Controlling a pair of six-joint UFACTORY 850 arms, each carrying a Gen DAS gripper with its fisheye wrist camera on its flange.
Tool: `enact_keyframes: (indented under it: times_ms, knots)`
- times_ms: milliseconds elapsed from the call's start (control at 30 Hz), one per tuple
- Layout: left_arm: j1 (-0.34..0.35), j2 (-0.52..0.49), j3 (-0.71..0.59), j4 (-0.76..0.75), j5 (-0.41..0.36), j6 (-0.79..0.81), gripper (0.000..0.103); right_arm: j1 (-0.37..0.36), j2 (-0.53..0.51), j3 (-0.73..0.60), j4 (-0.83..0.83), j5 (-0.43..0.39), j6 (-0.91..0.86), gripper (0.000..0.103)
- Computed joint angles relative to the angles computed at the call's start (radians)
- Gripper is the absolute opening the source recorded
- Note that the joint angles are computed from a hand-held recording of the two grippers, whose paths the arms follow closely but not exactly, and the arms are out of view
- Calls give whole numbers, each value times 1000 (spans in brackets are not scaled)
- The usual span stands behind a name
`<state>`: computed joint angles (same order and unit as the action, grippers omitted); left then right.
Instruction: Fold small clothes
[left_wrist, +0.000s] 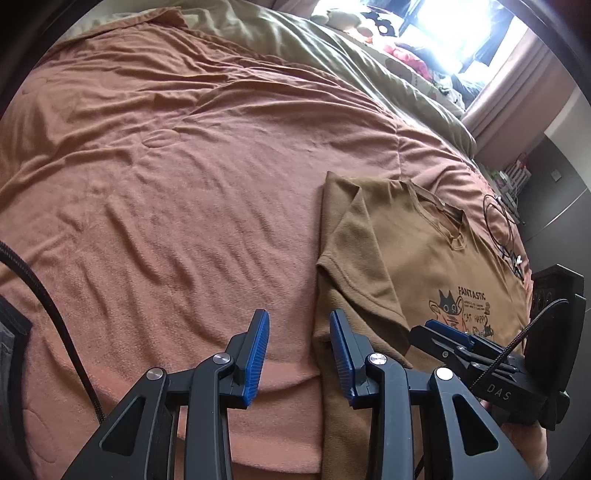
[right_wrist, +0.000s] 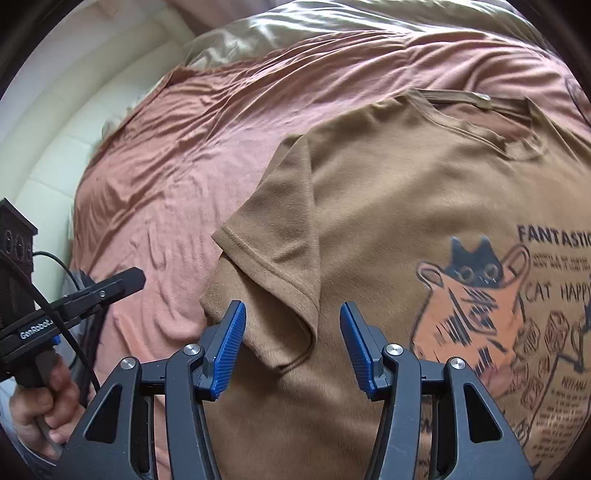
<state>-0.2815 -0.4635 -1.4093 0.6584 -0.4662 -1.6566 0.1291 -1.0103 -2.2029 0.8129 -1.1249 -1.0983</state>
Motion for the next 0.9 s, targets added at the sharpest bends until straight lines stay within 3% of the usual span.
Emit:
enact_keyframes:
  times_ms: [233, 433, 733, 800, 900]
  knots:
    - [22, 40, 92, 49, 42, -93, 36, 67, 29, 44, -63, 115, -86, 51]
    - [39, 75, 164, 108, 69, -194, 36, 122, 57, 82, -69, 168, -162, 51]
    - [59, 116, 241, 162, 93, -283, 36, 182, 2, 20, -129, 228, -90, 51]
    - [60, 123, 251, 166, 92, -295, 36, 193, -20, -11, -156, 228, -55, 44]
    - [62, 126, 255, 168, 90, -300, 36, 197, -57, -74, -179, 206, 9, 19]
